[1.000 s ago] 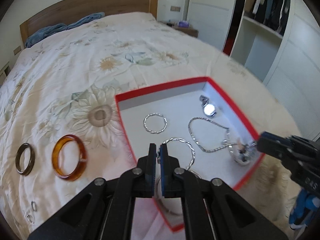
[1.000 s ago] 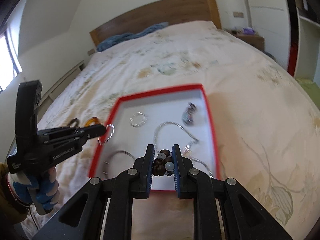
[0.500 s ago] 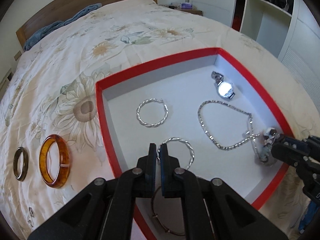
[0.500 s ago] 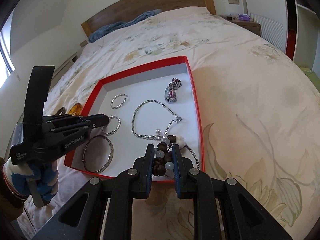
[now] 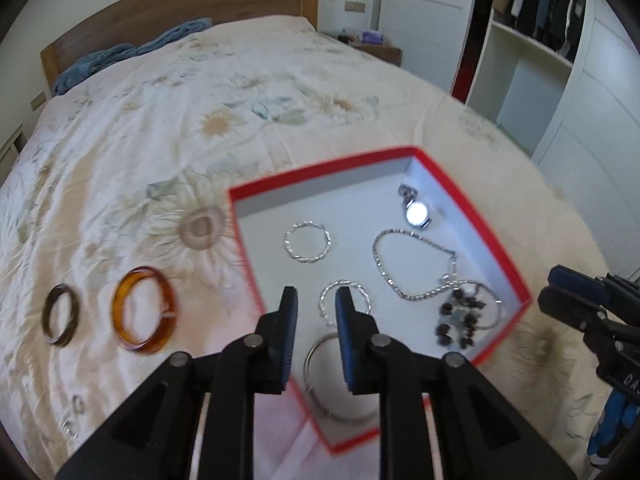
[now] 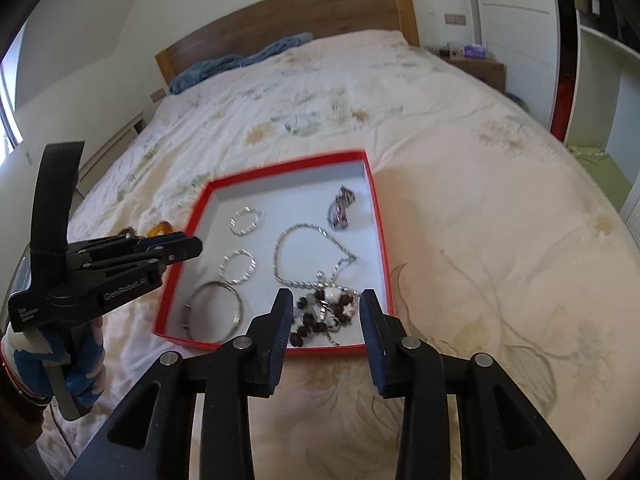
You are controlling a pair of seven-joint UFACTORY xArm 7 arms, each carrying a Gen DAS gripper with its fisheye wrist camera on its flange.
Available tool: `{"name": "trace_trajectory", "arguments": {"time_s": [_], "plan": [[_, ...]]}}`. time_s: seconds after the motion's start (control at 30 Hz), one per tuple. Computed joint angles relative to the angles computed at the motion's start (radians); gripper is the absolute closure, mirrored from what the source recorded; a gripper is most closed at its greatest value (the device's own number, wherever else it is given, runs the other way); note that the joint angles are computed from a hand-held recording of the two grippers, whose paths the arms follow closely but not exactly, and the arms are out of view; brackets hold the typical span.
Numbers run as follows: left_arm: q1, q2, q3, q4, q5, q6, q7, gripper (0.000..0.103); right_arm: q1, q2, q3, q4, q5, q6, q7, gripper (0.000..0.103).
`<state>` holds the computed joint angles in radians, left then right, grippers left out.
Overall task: Organize jewelry
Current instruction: 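Open the right tool to drop the bracelet while the left tool releases the hoop, then withdraw both open tools from the box back over the bed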
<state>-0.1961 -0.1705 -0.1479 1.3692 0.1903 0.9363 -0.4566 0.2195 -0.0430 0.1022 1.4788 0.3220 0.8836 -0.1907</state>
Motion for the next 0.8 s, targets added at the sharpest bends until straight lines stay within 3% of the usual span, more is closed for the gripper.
{"name": "trace_trajectory", "arguments": {"time_s": [0.2, 0.5, 0.8], "plan": [[0.034, -0.182, 0.007, -0.04, -0.004, 0.092, 0.01, 0.085, 0.009, -0.11, -0.004, -0.005, 0.007, 0.031, 0.015, 0.068], [0.157, -0.5, 0.021, -0.074, 0.046, 0.329, 0.094, 0.085, 0.055, -0.326, -0.016, -0.075, 0.036, 0.074, 0.042, 0.068], [0.272, -0.746, 0.052, -0.091, 0.041, 0.491, 0.175, 0.084, 0.114, -0.462, -0.01, -0.114, 0.049, 0.093, 0.067, 0.068]]}}
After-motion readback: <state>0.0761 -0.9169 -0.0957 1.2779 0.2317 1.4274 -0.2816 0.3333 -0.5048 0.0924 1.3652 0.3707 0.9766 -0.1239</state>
